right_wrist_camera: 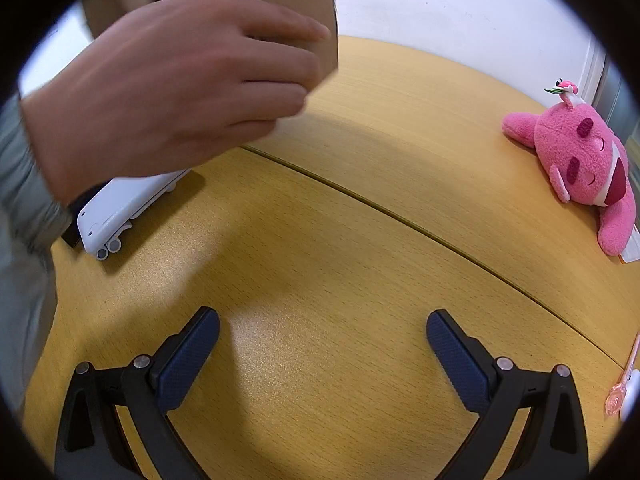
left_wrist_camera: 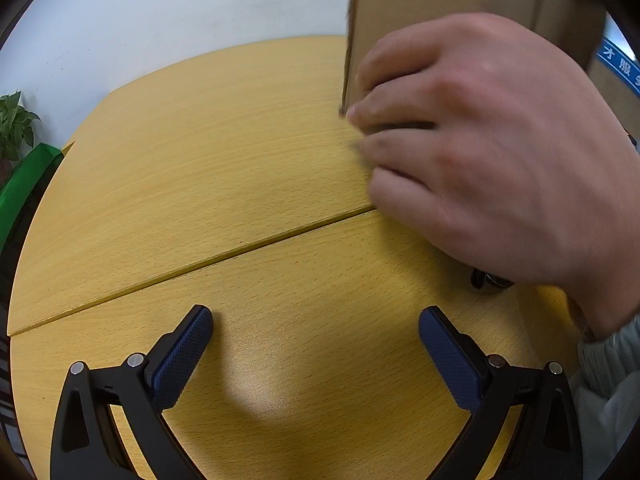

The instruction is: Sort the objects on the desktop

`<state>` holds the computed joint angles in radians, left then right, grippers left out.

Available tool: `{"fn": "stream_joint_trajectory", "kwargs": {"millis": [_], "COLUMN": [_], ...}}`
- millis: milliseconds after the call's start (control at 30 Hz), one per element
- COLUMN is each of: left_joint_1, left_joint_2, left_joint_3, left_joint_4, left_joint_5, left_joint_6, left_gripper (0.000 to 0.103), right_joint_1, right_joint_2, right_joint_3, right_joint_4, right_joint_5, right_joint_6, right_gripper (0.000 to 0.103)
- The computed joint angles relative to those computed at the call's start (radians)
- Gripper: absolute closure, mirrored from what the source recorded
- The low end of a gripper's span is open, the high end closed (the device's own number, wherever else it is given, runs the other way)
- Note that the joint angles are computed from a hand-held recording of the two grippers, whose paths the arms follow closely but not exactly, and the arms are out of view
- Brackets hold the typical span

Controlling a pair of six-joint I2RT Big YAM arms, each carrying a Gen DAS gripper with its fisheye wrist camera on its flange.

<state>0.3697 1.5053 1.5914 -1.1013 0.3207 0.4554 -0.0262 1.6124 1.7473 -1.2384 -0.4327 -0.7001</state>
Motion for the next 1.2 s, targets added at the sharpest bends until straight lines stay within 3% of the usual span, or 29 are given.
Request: {"fn": "stream_joint_trajectory", "kwargs": {"millis": [1200], "left_joint_1": [0.000], "left_joint_2": [0.004], "left_joint_3": [0.018], "left_joint_4": [-0.015], "left_joint_5": [0.000], "left_joint_6": [0.000], "left_gripper": [0.000], "right_joint_1": [-0.007], "right_joint_2": [-0.015], "right_joint_3": [-0.010], "right_joint_4": [-0.007], "right_joint_5": [-0.003], "right_joint_6": [-0.007], "right_gripper": [0.000]}}
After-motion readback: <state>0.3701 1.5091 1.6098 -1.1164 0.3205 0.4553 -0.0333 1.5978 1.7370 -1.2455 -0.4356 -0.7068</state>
